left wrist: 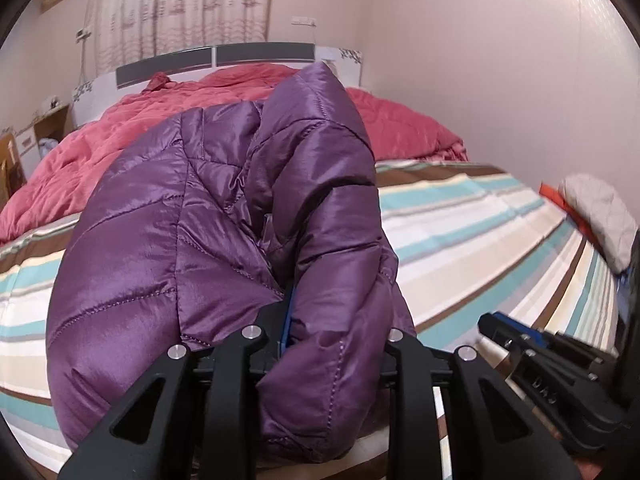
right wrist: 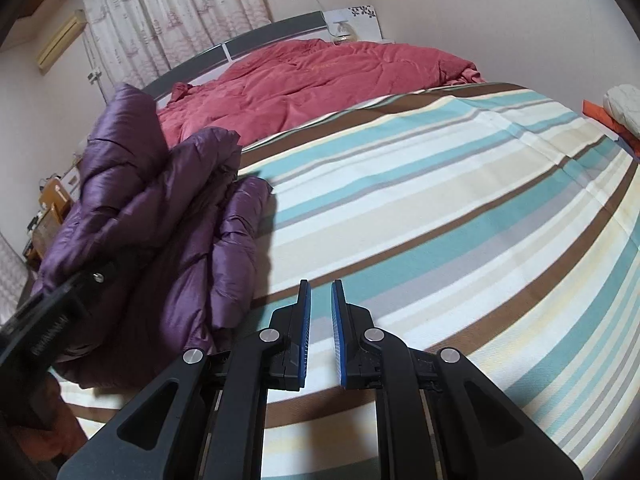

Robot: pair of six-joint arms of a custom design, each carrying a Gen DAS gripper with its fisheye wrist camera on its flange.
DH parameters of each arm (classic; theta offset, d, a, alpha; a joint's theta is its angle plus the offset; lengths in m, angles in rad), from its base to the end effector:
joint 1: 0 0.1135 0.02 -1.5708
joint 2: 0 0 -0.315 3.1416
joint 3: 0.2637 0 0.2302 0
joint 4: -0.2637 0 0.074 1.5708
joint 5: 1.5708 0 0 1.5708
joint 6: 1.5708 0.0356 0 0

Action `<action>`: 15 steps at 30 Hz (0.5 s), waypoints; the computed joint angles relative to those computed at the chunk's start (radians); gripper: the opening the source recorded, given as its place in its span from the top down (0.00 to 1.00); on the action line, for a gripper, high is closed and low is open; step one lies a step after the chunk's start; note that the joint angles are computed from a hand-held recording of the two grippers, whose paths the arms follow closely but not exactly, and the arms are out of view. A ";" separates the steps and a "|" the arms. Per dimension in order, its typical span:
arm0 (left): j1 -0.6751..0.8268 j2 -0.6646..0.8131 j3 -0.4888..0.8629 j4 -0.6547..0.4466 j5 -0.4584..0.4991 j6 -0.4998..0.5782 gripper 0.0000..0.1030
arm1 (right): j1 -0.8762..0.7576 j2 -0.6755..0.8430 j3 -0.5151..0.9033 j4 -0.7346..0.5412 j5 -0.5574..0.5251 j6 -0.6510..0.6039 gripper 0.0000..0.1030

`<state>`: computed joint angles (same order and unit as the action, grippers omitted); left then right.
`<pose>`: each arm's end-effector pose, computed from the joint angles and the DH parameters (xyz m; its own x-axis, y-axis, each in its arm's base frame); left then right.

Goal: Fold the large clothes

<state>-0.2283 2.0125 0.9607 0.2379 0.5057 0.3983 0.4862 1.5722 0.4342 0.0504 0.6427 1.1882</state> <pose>0.3752 -0.1049 0.1586 -0.4502 0.4530 -0.7695 0.7558 0.6522 -0.0583 0.2007 0.0819 0.1612 -0.4109 0.6228 -0.6658 0.6786 0.6966 0.2329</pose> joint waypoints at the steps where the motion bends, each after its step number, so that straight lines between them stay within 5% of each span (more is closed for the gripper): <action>1: 0.003 -0.015 -0.011 0.001 0.002 0.010 0.74 | -0.001 -0.002 -0.004 0.003 -0.003 0.003 0.89; 3: 0.018 -0.033 -0.002 -0.045 0.049 0.014 0.52 | -0.002 -0.016 -0.020 0.025 -0.010 -0.001 0.89; 6: 0.105 -0.094 0.011 -0.143 0.255 0.002 0.31 | 0.002 -0.037 -0.026 0.038 -0.013 -0.010 0.89; 11: 0.251 -0.140 0.014 -0.094 0.365 -0.069 0.30 | 0.023 -0.050 0.004 0.017 0.003 -0.024 0.89; 15: 0.342 -0.044 0.102 -0.020 0.259 -0.198 0.30 | 0.047 -0.065 0.043 -0.003 0.013 -0.039 0.89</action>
